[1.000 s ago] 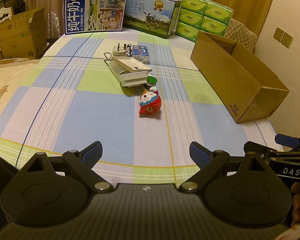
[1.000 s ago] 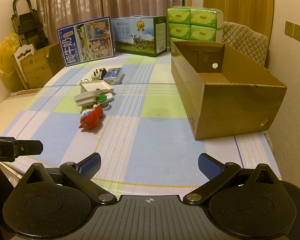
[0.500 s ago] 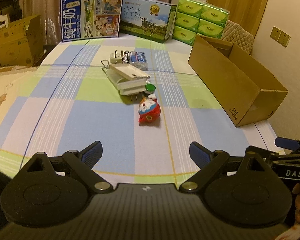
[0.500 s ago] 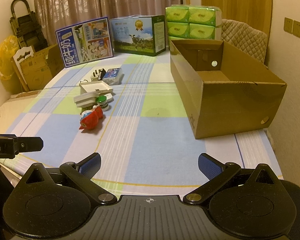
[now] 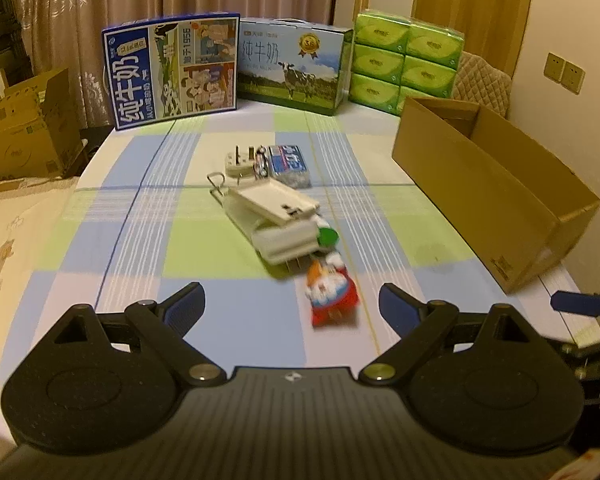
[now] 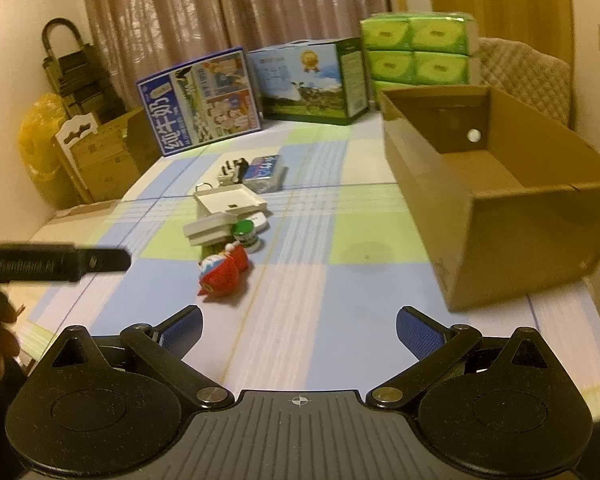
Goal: Organize rigid objects
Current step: 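Close the right tool on the red Doraemon figure while the left tool nears the white box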
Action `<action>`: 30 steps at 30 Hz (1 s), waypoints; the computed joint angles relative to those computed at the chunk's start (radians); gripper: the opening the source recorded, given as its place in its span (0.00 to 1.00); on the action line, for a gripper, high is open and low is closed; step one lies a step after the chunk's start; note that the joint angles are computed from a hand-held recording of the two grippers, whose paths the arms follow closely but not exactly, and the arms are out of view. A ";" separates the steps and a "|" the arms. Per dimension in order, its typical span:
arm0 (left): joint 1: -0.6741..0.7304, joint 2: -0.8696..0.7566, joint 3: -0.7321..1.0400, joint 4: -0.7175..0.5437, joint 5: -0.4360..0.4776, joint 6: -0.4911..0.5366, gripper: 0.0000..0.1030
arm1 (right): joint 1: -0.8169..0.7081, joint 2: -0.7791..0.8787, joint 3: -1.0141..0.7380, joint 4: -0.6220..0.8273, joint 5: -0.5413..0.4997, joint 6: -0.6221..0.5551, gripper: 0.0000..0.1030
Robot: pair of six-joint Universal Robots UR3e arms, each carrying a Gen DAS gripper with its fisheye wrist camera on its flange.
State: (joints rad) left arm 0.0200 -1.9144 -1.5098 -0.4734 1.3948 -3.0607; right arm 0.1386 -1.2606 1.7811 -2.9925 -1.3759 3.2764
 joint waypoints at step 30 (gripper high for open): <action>0.135 -0.423 0.461 -0.168 -0.119 0.067 0.87 | 0.149 0.895 -1.306 0.519 0.010 -0.029 0.51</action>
